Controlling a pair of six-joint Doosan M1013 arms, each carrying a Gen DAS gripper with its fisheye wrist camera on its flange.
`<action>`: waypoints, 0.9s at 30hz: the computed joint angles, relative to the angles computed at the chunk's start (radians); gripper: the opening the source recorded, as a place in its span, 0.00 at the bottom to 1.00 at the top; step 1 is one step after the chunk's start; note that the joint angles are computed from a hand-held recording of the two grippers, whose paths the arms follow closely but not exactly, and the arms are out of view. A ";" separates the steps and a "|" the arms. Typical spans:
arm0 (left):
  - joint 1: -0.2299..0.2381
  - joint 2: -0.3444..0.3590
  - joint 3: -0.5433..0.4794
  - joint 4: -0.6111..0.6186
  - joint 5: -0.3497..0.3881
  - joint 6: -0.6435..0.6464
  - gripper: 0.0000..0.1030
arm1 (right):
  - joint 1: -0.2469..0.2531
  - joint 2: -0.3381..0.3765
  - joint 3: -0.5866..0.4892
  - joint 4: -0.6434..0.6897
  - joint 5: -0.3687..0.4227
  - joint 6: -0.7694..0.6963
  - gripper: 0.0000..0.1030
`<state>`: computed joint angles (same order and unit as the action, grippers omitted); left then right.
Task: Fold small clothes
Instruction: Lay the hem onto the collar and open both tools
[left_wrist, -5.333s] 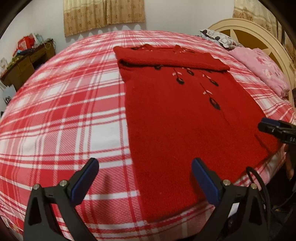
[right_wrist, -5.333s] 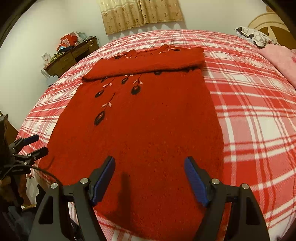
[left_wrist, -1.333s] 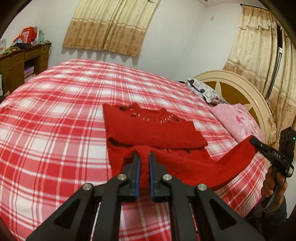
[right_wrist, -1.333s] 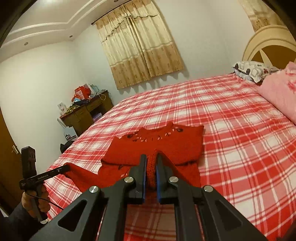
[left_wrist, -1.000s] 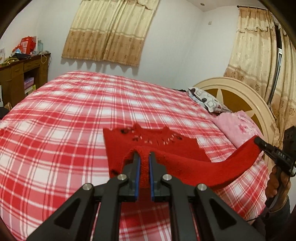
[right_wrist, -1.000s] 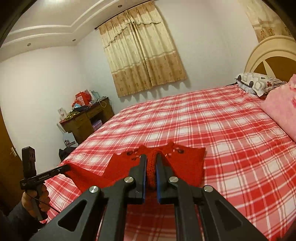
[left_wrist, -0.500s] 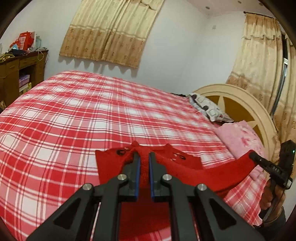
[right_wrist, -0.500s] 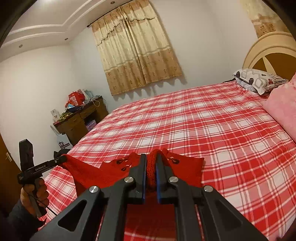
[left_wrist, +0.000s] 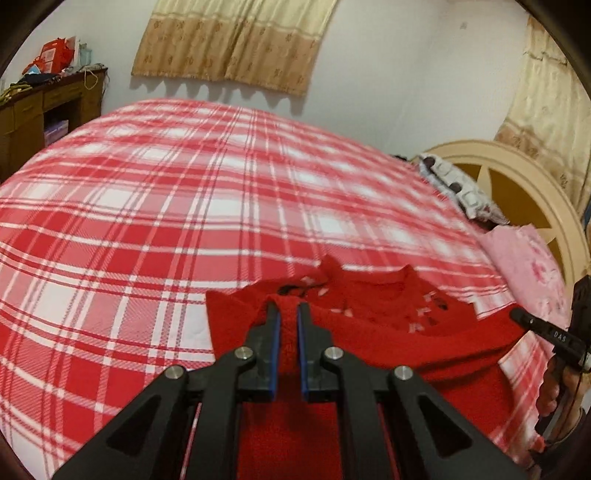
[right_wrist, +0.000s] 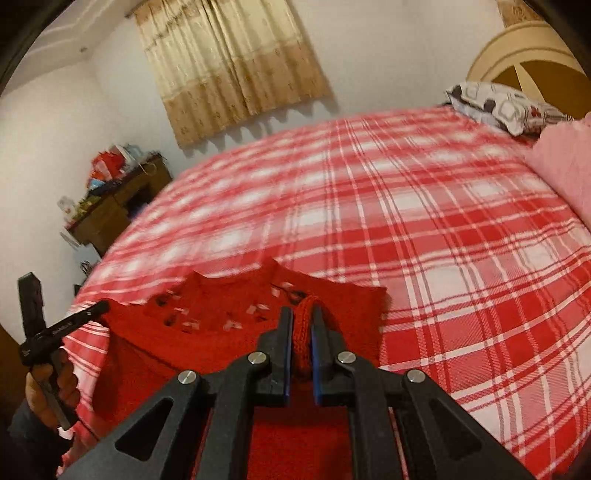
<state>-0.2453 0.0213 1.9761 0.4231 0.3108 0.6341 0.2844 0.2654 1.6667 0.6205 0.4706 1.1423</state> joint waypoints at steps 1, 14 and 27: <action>0.003 0.007 -0.003 -0.008 0.004 0.009 0.08 | 0.002 0.012 -0.009 -0.028 0.003 0.025 0.07; -0.040 -0.058 0.054 0.331 0.092 -0.267 0.46 | 0.024 0.009 0.012 -0.087 -0.034 0.116 0.53; -0.078 0.041 -0.047 0.390 0.305 -0.210 0.53 | 0.120 0.143 -0.182 -0.347 0.199 0.163 0.53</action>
<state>-0.3232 0.0624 1.9295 0.8134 0.6160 0.4238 0.4048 0.4085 1.4846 0.2736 0.6697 1.3057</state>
